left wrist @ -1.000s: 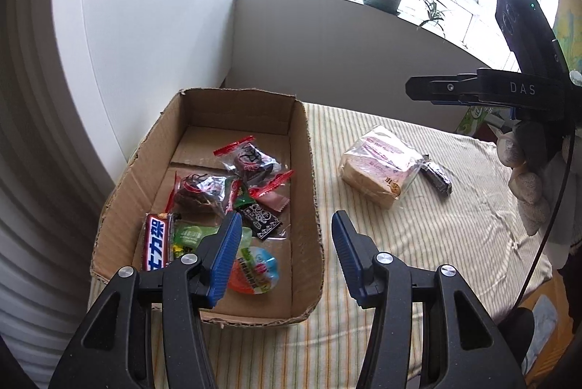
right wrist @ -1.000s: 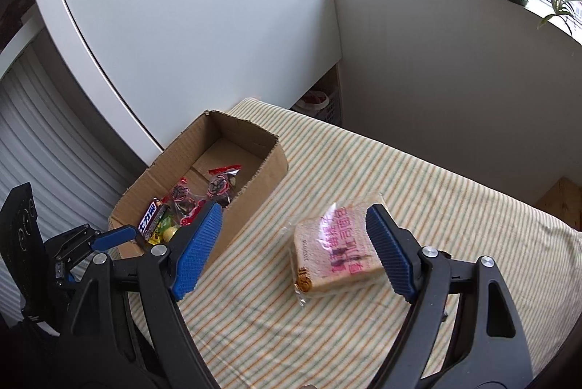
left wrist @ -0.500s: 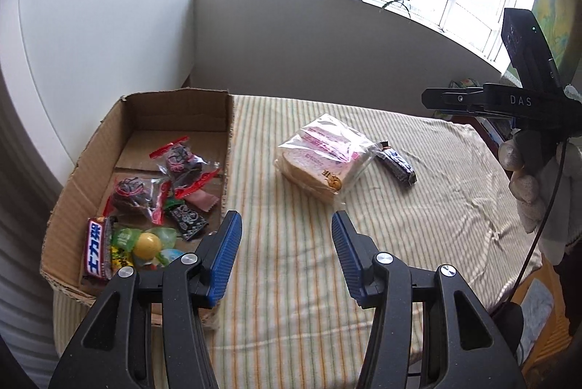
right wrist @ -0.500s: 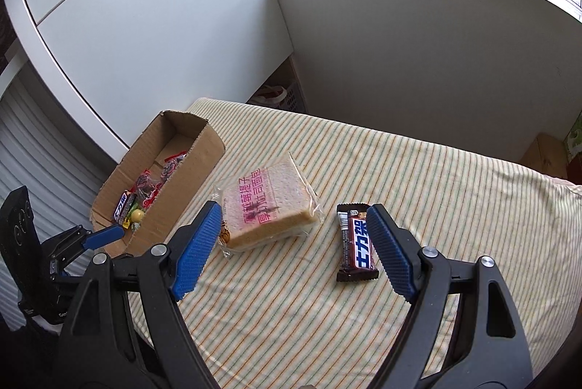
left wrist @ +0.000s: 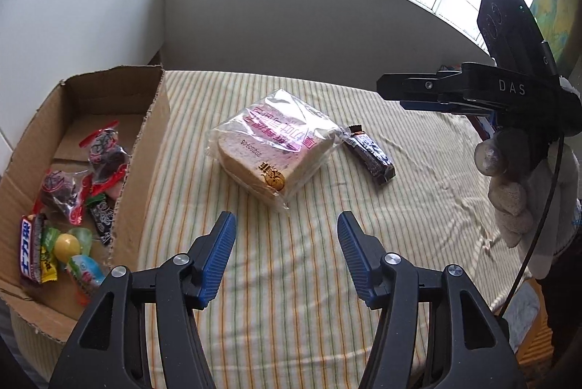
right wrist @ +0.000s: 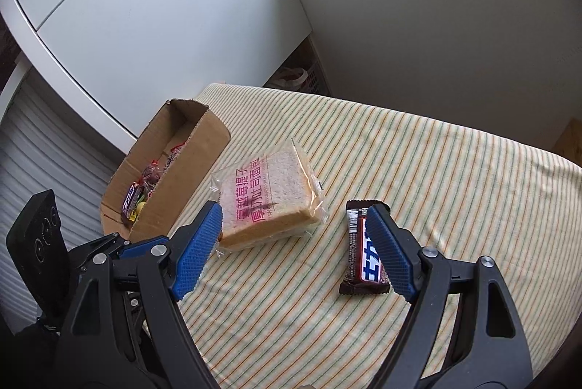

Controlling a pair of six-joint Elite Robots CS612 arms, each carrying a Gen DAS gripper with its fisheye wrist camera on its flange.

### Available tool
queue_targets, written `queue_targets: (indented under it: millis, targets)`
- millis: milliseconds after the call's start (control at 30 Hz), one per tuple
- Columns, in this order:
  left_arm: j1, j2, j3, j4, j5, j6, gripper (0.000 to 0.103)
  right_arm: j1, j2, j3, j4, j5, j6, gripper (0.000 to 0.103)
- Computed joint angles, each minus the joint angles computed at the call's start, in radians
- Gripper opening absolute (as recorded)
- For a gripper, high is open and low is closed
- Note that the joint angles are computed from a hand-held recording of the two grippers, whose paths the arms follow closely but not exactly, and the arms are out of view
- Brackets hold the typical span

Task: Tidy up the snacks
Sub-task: 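Clamp the bagged bread loaf between both tools and lift it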

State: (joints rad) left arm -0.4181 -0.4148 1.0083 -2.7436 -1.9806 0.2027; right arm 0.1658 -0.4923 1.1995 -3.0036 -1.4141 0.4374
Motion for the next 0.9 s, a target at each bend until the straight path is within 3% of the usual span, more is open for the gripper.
queue_targets:
  millis: [267, 567, 900]
  targets:
    - [-0.009, 0.055, -0.106, 0.092, 0.015, -0.035, 0.057, -0.011, 0.071, -0.116, 0.084, 0.104, -0.036, 0.084]
    - [-0.014, 0.105, -0.193, 0.165, 0.030, -0.044, 0.057, -0.019, 0.122, -0.198, 0.157, 0.146, -0.035, 0.083]
    - [-0.014, 0.112, -0.204, 0.163, 0.048, -0.023, 0.048, -0.024, 0.122, -0.184, 0.163, 0.155, -0.013, 0.046]
